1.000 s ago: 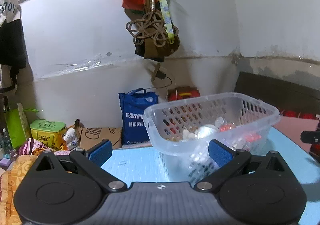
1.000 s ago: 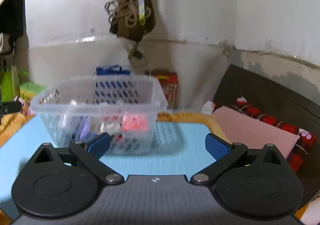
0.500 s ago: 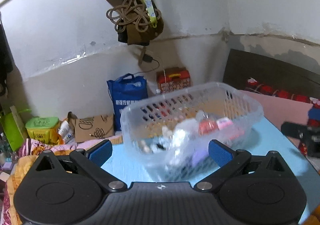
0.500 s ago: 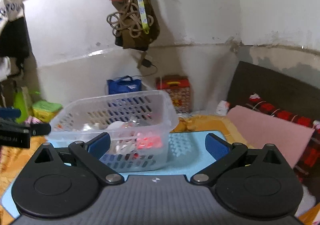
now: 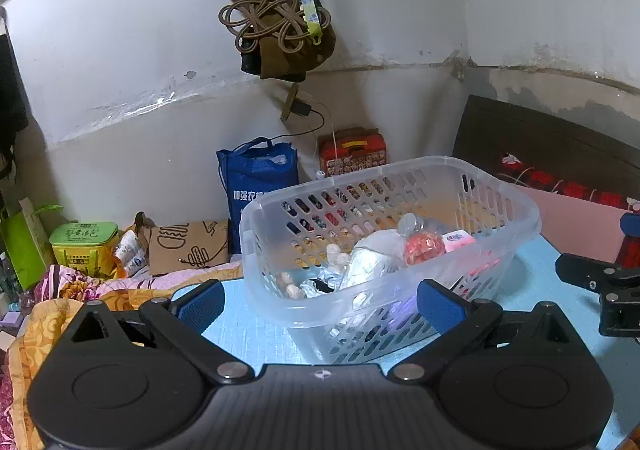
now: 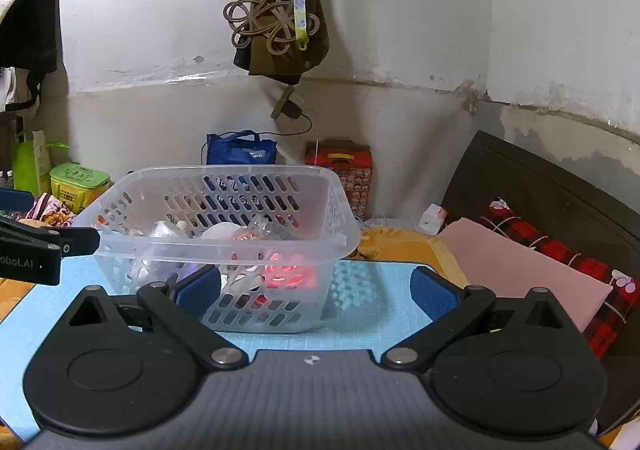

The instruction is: Organize objects

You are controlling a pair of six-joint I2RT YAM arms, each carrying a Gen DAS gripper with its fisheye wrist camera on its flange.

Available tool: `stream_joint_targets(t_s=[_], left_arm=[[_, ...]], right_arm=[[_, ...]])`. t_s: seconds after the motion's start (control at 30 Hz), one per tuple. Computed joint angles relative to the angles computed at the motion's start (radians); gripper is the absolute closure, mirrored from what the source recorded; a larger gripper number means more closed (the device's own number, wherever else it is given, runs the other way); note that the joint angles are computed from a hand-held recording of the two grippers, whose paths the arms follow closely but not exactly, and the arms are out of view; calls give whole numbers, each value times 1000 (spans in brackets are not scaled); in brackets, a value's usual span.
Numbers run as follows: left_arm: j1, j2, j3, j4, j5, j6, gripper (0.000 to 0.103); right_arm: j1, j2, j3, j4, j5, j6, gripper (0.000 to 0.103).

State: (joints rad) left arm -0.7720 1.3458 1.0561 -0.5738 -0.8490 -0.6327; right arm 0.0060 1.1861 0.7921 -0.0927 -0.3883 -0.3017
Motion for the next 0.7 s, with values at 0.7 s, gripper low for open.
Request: stream_joint_targets(t_s=[0.7], left_arm=[[-1, -5, -40, 52, 1, 11, 0]], right_arm=[[-23, 44, 41, -40, -20, 22, 0]])
